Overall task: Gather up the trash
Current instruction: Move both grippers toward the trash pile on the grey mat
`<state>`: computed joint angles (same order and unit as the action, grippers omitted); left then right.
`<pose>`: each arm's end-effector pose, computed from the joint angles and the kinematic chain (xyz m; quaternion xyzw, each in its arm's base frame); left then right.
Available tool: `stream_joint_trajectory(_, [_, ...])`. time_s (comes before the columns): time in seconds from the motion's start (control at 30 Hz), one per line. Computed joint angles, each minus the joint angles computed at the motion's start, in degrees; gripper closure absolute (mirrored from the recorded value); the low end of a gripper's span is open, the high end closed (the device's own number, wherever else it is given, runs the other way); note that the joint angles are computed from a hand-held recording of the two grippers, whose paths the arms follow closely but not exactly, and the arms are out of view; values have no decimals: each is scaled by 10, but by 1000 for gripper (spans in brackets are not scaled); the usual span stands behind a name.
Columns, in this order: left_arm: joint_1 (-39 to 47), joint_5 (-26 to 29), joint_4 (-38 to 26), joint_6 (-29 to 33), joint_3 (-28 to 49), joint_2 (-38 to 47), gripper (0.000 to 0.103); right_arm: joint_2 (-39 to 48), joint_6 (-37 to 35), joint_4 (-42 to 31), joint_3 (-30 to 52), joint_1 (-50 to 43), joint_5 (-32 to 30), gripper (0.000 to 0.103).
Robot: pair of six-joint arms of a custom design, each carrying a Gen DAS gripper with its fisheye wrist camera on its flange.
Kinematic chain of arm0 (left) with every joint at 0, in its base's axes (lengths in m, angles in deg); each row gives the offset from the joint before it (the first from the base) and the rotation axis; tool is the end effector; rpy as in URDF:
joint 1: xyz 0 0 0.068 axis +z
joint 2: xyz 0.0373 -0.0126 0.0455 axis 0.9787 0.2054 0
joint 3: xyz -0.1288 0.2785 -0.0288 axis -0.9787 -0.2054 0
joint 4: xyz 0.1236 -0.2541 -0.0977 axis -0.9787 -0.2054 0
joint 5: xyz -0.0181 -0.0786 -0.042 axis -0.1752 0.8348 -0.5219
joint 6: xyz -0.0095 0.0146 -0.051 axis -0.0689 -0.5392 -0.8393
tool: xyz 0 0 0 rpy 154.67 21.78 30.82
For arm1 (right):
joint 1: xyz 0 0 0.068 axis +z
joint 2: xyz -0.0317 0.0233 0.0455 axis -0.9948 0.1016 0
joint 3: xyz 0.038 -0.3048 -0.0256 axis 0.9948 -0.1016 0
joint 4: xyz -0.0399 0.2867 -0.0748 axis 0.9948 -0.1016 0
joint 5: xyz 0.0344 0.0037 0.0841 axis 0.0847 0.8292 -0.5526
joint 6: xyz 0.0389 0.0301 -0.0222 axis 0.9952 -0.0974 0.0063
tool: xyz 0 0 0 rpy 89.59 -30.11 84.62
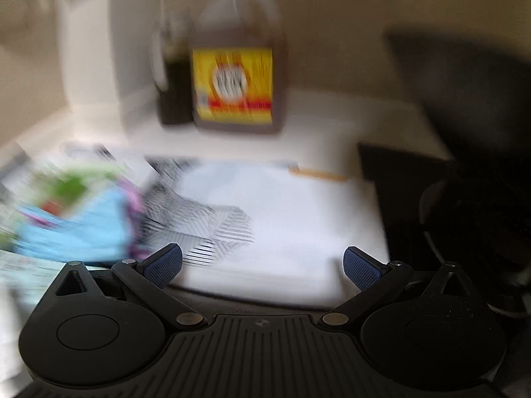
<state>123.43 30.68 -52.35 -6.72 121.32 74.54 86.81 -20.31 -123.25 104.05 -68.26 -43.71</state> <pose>0.1682 0.1368 0.4360 0.1669 0.9011 -0.0522 0.3968 0.3268 0.0666 0.3476 0.3358 0.8076 -0.1604 0.4574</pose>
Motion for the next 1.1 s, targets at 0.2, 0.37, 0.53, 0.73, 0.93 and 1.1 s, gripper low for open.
stream_joint_trajectory(0.2, [-9, -3, 13, -17, -23, -9, 0, -134, 34, 22, -53, 248, 137, 0])
stream_joint_trajectory(0.37, [-6, -17, 25, -7, -52, -28, 0, -121, 120, -53, -26, 404, 146, 0])
stream_joint_trajectory(0.53, [26, 3, 21, 30, -75, -48, 0, -53, 206, -183, 38, 497, 202, 0])
stream_joint_trajectory(0.73, [48, 21, -8, 60, -81, -50, 0, -15, 269, -268, 84, 539, 208, 0])
stream_joint_trajectory(0.93, [67, 32, -40, 96, -77, -42, 0, 4, 277, -282, 101, 544, 204, 0])
stream_joint_trajectory(1.1, [75, 34, -44, 100, -76, -39, 0, 4, 241, -247, 100, 541, 189, 0])
